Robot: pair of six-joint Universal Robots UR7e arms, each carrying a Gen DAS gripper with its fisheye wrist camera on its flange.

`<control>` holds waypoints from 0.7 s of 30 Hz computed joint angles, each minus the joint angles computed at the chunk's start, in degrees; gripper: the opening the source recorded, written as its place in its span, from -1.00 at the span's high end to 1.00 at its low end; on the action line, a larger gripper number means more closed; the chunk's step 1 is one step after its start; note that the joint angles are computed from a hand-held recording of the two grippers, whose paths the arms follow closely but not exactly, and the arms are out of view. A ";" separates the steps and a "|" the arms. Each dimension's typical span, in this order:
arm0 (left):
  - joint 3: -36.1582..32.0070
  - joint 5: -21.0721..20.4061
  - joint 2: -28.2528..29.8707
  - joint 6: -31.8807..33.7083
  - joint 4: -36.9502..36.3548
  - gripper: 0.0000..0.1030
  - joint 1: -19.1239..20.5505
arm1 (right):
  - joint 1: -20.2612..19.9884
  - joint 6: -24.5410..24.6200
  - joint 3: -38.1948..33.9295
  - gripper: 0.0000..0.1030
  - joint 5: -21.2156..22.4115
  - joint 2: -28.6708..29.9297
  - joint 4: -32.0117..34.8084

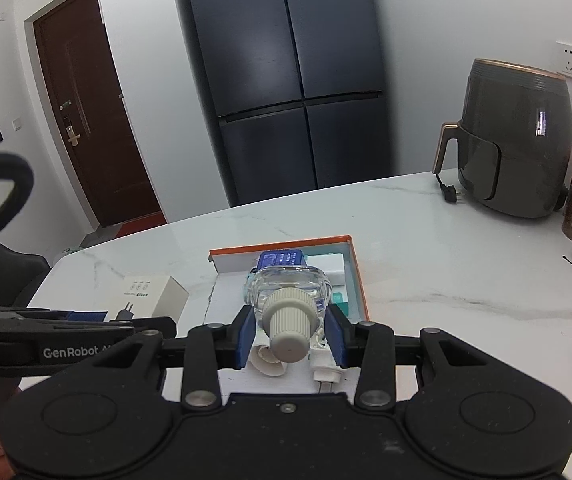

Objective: Organize rigid objects
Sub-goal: 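Carry the UGREEN charger box and glass bottle over the orange-rimmed box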

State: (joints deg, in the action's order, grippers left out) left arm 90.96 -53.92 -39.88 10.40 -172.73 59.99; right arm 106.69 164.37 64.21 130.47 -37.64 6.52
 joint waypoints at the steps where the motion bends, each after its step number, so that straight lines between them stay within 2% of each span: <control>1: 0.03 0.04 0.06 -0.03 0.06 -0.14 -0.06 | -0.03 0.03 0.12 0.09 0.00 -0.07 -0.02; 21: 0.35 0.70 0.80 -0.66 0.13 -0.15 -0.75 | -0.02 0.39 1.45 0.09 0.28 -0.99 -0.45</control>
